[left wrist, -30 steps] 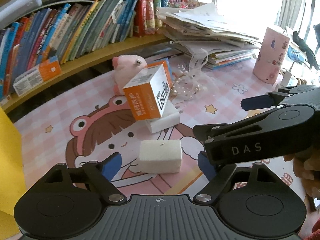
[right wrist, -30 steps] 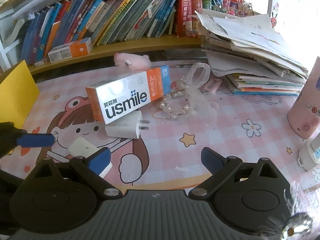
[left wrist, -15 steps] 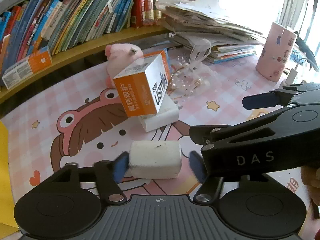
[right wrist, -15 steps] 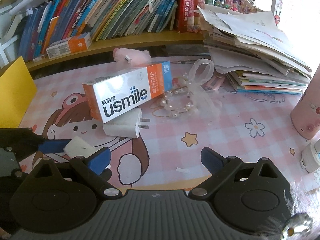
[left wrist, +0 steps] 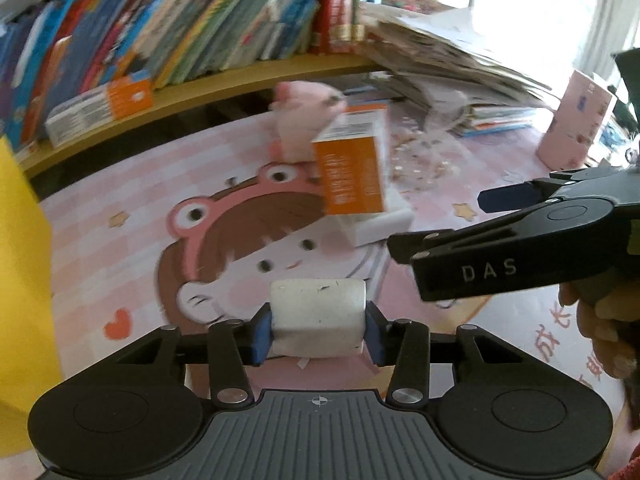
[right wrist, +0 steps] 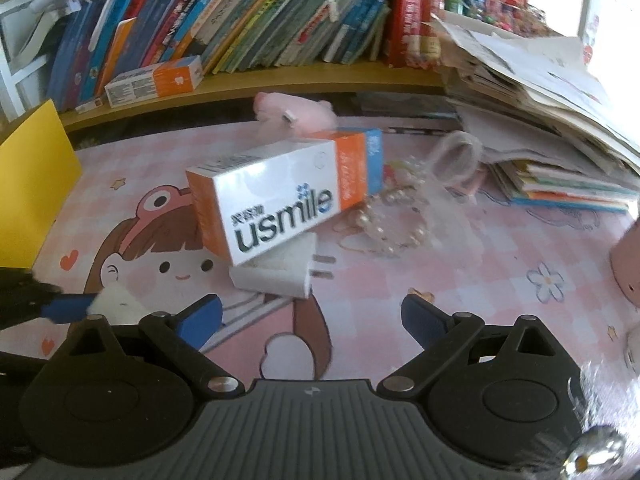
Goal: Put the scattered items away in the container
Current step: 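Grasp the white eraser with the left tool while the right tool grasps the white charger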
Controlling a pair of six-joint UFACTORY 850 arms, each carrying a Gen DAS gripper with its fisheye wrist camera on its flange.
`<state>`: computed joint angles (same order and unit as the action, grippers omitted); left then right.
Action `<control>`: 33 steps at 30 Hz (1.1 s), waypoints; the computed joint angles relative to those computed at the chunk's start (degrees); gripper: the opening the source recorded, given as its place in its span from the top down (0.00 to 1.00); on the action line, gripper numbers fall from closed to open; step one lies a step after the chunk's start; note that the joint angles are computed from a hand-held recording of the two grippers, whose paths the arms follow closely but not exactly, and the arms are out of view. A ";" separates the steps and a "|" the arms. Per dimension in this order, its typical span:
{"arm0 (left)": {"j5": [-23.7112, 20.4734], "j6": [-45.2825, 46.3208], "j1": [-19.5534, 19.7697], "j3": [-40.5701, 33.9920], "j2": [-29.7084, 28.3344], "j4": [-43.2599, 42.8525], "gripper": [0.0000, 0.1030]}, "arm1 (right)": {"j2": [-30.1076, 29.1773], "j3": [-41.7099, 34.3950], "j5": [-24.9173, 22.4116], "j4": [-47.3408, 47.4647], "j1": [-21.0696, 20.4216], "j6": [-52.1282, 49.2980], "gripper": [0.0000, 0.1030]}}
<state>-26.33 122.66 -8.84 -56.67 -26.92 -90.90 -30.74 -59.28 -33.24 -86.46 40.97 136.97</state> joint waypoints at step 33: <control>-2.33 4.36 3.90 4.03 5.29 -5.39 0.60 | -4.99 -4.78 1.90 -0.47 -1.01 -6.39 0.34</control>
